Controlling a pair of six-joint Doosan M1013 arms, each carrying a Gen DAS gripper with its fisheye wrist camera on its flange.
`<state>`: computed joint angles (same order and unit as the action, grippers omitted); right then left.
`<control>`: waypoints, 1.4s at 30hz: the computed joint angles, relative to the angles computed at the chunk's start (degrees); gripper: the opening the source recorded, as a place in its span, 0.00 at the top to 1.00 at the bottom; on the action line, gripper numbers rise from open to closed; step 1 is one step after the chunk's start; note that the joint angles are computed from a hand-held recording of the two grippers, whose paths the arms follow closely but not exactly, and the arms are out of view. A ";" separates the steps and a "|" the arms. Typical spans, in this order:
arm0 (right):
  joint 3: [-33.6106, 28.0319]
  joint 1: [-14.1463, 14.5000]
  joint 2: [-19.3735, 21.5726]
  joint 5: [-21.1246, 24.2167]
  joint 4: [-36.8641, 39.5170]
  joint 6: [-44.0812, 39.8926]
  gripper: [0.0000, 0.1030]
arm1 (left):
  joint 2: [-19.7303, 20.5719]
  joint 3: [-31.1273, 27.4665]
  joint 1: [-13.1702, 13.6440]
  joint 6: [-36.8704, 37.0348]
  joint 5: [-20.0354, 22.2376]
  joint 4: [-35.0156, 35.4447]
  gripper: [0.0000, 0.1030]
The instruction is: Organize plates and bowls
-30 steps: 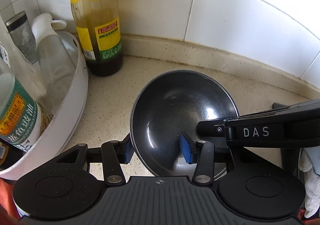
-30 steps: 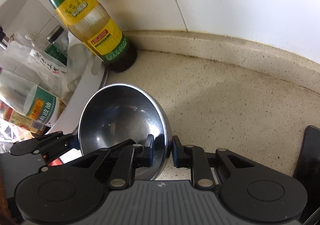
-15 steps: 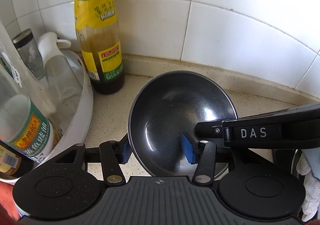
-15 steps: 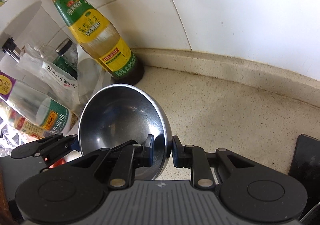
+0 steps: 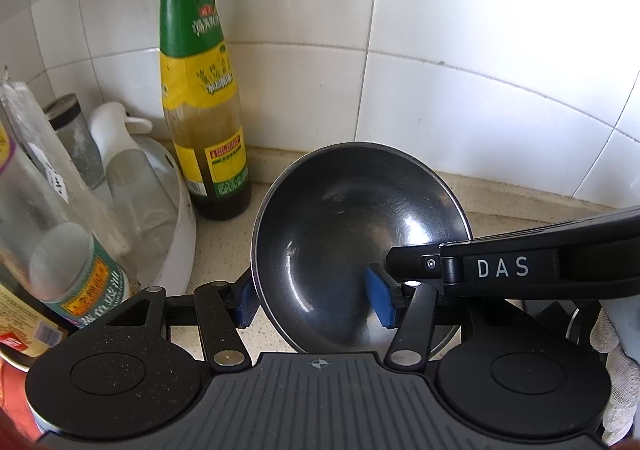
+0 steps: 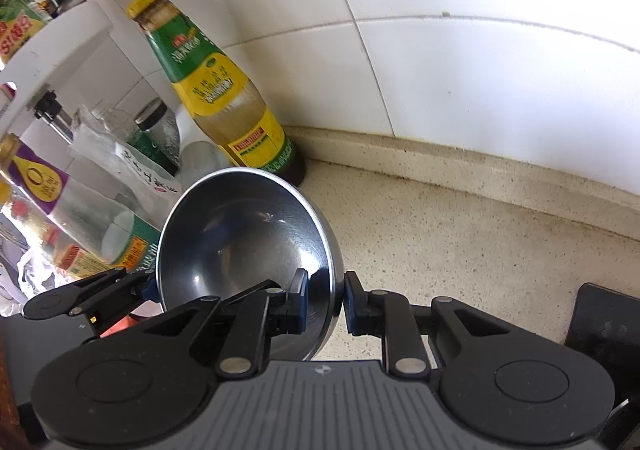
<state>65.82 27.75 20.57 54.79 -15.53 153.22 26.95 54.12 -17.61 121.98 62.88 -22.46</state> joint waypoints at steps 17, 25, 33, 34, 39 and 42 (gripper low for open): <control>-1.35 2.45 -1.07 1.97 -4.82 1.48 0.80 | -3.31 2.79 0.97 2.59 -2.54 -2.70 0.39; -2.07 3.74 -1.33 3.04 -6.85 2.45 0.80 | -4.82 4.22 1.46 3.77 -3.32 -3.98 0.39; -2.49 4.88 -1.63 4.09 -8.21 3.19 0.80 | -6.10 5.45 1.95 5.07 -3.76 -4.98 0.38; -2.54 5.02 -1.65 4.24 -8.38 3.23 0.80 | -6.19 5.53 1.97 5.21 -3.79 -5.05 0.38; -2.70 5.75 -1.78 4.94 -9.09 3.68 0.80 | -7.08 6.44 2.08 5.67 -4.03 -5.29 0.38; -2.53 6.29 -1.99 5.30 -9.61 4.28 0.80 | -7.77 7.18 2.13 6.14 -4.04 -5.47 0.37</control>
<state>63.29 34.04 18.58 60.10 -25.14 157.50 19.18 61.29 -15.48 128.13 58.84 -27.93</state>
